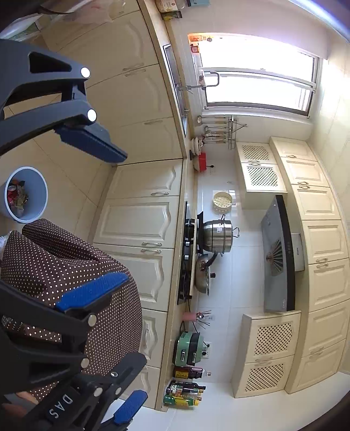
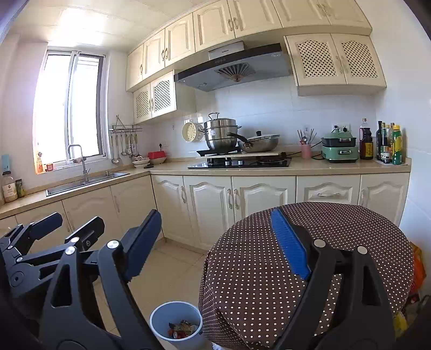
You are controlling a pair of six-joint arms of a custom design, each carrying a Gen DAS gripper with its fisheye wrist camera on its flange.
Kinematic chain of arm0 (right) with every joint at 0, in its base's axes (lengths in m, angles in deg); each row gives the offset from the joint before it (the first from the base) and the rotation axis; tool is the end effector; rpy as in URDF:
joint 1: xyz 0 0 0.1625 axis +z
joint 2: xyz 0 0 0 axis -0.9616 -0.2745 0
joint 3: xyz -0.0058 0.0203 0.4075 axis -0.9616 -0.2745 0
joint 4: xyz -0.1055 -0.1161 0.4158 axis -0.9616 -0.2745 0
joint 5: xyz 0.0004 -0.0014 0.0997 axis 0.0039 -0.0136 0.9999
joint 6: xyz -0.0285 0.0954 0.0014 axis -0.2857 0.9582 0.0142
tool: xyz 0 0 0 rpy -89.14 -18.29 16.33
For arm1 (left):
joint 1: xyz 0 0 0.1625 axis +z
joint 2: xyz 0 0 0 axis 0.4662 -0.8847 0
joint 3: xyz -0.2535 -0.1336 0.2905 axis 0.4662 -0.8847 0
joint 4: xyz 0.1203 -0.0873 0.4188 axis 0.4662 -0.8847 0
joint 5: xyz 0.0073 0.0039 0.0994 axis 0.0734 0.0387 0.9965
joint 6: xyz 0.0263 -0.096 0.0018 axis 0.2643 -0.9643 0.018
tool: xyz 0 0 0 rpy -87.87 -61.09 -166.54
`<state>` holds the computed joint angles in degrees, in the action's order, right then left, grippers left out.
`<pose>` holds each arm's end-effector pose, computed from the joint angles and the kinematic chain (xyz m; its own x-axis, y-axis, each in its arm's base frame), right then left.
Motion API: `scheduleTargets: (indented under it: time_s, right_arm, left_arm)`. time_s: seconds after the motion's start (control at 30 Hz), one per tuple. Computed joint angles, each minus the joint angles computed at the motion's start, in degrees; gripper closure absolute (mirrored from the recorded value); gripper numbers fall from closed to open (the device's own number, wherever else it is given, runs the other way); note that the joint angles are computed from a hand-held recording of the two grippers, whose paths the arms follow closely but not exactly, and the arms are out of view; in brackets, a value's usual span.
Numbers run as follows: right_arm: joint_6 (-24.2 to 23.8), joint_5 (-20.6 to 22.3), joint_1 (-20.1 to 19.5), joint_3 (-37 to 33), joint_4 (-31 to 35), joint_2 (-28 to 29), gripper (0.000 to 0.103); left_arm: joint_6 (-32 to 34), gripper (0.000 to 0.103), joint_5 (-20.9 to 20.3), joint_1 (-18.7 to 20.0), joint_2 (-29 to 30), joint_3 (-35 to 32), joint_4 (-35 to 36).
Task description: Collect trash
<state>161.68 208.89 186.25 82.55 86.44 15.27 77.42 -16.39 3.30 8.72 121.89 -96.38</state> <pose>0.3163 -0.5529 0.4707 -0.7823 0.0692 0.6190 -0.6094 0.1208 -0.7836 -0.5533 -0.5910 0.2467 -0.6918 0.1097 -0.7137 0.7162 0.2300 -0.6589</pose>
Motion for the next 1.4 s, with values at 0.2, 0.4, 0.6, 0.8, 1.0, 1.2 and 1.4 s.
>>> scheduleTargets:
  time_s: [0.2, 0.4, 0.6, 0.8, 1.0, 1.2, 1.4]
  right_arm:
    - [-0.4, -0.5, -0.1, 0.6, -0.4, -0.4, 0.018]
    - [-0.9, -0.5, -0.3, 1.2, -1.0, -0.6, 0.018]
    - [-0.4, -0.7, -0.6, 1.0, -0.5, -0.4, 0.018]
    - [-0.2, -0.5, -0.6, 0.4, 0.1, 0.0, 0.018]
    - [-0.2, -0.4, -0.5, 0.1, 0.2, 0.4, 0.018]
    - [-0.4, -0.4, -0.6, 0.7, -0.2, 0.2, 0.017]
    - [-0.3, -0.5, -0.7, 0.6, 0.0, 0.1, 0.016]
  left_arm:
    - [1.4, 0.021, -0.1, -0.2, 0.2, 0.2, -2.1]
    - [1.7, 0.021, -0.3, -0.1, 0.1, 0.7, -3.0]
    - [1.2, 0.021, -0.2, 0.0, 0.1, 0.9, -2.6]
    - [0.6, 0.021, -0.4, 0.2, -0.1, 1.1, -2.2]
    - [0.3, 0.021, -0.6, 0.3, -0.1, 1.2, -2.1]
    - [0.4, 0.021, -0.5, 0.3, 0.1, 1.1, -2.3]
    - [0.3, 0.021, -0.4, 0.3, 0.2, 1.1, -2.1]
